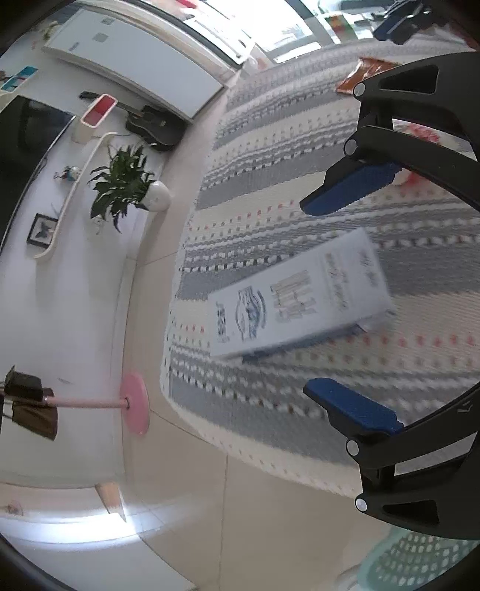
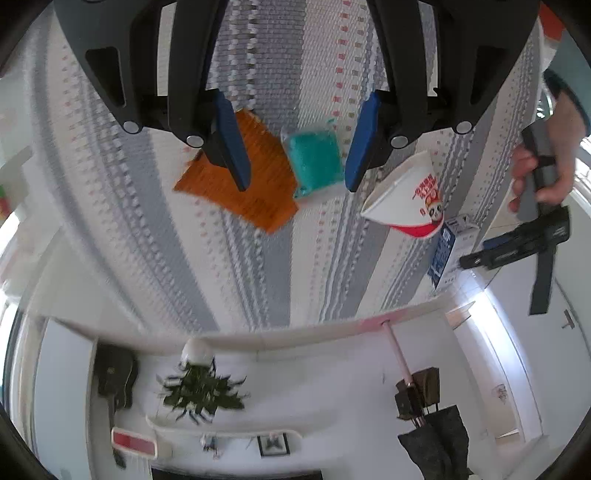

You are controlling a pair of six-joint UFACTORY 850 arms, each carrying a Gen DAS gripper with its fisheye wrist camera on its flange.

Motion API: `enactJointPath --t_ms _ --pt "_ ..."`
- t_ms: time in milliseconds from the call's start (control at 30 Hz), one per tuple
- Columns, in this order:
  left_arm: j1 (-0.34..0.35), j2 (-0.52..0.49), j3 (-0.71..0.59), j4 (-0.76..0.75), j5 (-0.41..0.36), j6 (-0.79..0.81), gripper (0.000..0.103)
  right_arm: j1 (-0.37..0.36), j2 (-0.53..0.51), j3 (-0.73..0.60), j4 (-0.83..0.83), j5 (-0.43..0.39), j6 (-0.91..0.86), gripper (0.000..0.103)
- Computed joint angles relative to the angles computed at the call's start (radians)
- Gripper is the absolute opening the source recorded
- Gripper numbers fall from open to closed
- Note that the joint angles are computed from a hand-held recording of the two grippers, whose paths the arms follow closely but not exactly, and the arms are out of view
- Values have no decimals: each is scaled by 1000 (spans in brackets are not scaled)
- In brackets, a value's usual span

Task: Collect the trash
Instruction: 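Grasp the white milk carton with the left tool while the right tool grasps the teal bag, then drop the white carton and teal bag into the teal basket with both tools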

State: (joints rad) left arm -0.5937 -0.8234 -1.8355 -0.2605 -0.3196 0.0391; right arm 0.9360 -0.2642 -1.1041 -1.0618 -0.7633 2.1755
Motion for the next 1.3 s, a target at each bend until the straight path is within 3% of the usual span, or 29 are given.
enactJointPath --t_ms 133,233,300,367,533,567,633,667,767,967,1167,1300 --pt "-23 -95 -150 262 -107 -252 86 -26 -39 -21 46 92 -89 53" --pt "-34 -142 -224 330 -174 -314 83 -40 -69 -48 64 114 -127 56" --pt "-43 -156 -240 402 -198 -372 80 -42 -88 -64 68 97 -138 64" --pt "-49 -173 -262 432 -228 -390 68 -45 -97 -67 75 100 -149 64" --pt "-48 -147 -213 466 -195 -402 61 -45 -137 -102 92 83 -188 64" --pt "-42 -131 -186 443 -173 -389 60 -45 -144 -109 100 80 -200 64" --pt "-31 -93 -125 370 -128 -336 59 -45 -160 -122 120 68 -230 49" --pt "-26 -70 -90 346 -105 -315 59 -47 -166 -128 134 69 -249 36" --pt "-9 4 17 245 -28 -213 59 -41 -169 -133 127 60 -246 35" --pt "59 218 272 -204 75 220 59 7 -148 -169 25 -6 -183 35" --pt "144 434 479 -551 100 586 59 69 -216 -355 -34 -41 -238 35" --pt "208 542 576 -644 108 680 59 88 -319 -556 -33 -11 -344 35"
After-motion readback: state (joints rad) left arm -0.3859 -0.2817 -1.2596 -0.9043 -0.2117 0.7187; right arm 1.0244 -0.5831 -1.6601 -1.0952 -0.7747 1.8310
